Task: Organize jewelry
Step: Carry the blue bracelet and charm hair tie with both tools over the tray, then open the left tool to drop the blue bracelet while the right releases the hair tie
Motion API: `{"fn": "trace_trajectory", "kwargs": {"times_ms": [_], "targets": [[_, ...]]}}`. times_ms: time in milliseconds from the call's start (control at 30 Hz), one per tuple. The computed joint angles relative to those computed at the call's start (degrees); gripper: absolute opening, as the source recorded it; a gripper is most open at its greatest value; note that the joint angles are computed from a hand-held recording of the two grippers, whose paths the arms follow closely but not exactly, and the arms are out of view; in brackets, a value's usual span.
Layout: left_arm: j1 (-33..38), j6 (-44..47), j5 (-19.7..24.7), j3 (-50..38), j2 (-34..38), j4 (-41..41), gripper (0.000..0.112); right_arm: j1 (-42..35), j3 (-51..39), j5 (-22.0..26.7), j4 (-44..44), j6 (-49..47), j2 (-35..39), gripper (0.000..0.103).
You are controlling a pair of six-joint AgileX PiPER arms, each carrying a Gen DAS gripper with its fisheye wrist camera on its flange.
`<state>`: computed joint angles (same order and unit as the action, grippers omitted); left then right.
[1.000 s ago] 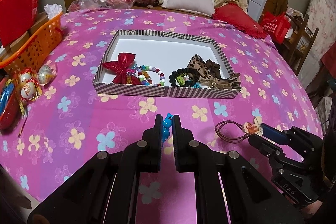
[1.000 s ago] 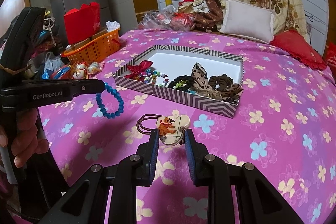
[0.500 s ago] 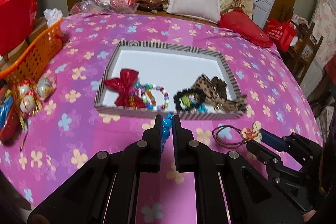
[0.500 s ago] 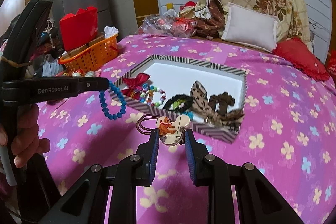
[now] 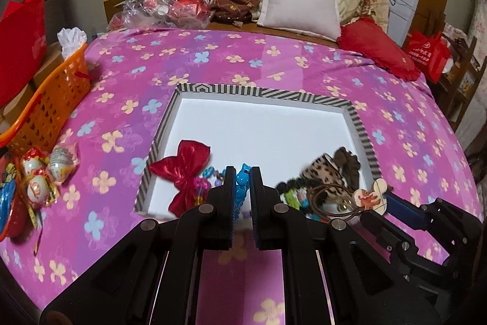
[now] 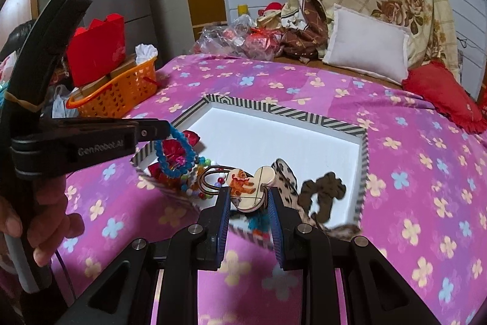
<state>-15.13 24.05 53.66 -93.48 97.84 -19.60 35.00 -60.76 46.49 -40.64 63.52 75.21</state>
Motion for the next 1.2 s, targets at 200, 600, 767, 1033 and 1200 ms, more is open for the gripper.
{"fn": "trace_trajectory", "kwargs": {"times_ms": [200,600,767,1033,1200], "targets": [[-1.9,-4.0,-0.8,-4.8,5.7,3.3,0.007,-5.3,-2.4,-5.2,3.9,-6.0,5.5,0.024],[-3.5,-7.5,-2.7,-7.2,11.7,7.5,0.007,-11.8,-4.4,-8.6,12.3,-14.3,12.5,0.024],[-3.8,-7.7,-3.2,-5.6,12.8,7.8,0.007,-13.0,-3.5,-8.9,14.5,-16.2,13.1,0.024],[-3.4,-7.6,-3.8,-3.2,12.7,6.9,0.008,-14.3,0.7,-11.8,16.2,-14.7,9.8,0.042],[-3.2,-7.2,-3.3,-2.1,11.7,6.3,0.014,-12.5,2.8,-11.1,13.2,-10.4,6.9,0.045]]}}
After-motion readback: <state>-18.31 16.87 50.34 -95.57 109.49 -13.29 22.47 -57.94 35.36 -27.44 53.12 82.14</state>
